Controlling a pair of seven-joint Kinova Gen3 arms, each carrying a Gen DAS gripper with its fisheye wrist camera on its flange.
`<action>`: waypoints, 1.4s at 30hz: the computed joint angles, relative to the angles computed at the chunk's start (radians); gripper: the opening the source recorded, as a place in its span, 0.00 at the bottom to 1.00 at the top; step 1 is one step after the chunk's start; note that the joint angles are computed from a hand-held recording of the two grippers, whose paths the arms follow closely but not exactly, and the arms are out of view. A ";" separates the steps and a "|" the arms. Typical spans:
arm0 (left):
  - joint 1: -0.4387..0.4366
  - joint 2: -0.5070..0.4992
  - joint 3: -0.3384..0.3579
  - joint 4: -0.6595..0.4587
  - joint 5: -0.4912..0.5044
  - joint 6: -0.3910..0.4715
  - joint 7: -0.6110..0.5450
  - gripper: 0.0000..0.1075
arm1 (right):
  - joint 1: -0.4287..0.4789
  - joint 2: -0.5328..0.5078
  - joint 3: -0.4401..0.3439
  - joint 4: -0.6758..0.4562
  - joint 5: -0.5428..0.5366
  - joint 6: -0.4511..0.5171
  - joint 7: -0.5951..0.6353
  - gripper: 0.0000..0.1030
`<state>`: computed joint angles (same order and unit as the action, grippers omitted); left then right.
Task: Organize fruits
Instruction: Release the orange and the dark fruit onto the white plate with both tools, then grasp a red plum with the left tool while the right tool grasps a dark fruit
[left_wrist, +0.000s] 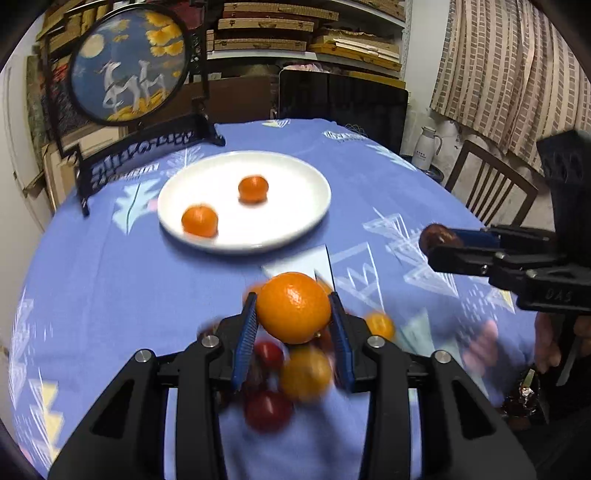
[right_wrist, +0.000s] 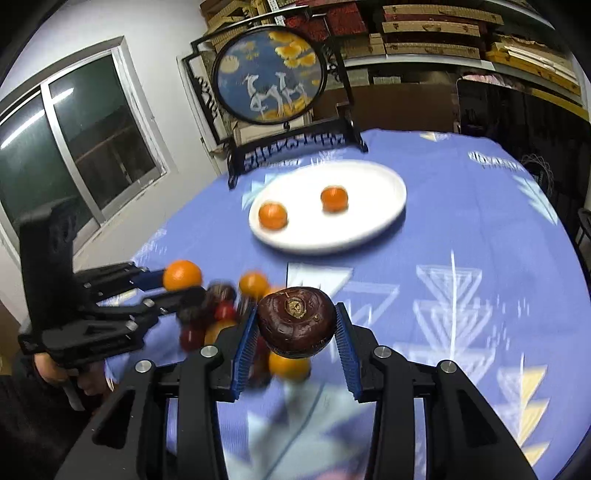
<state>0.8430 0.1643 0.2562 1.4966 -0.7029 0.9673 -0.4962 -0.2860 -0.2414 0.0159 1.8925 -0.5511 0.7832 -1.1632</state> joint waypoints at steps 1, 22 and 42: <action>-0.021 0.016 -0.005 -0.024 0.016 -0.011 -0.039 0.34 | -0.001 0.027 0.007 -0.030 -0.006 0.007 0.001 0.40; -0.094 0.120 -0.172 -0.170 0.212 -0.039 -0.211 0.67 | 0.115 0.348 -0.140 -0.273 0.072 -0.054 -0.146 0.49; 0.010 -0.032 0.074 0.194 -0.008 0.031 0.092 0.55 | 0.040 0.006 -0.002 0.113 -0.070 -0.020 0.028 0.57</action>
<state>0.8527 0.1320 0.3298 1.6910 -0.7108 0.9986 -0.4047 -0.2455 -0.2350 0.0138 2.0053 -0.6215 0.7631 -1.1347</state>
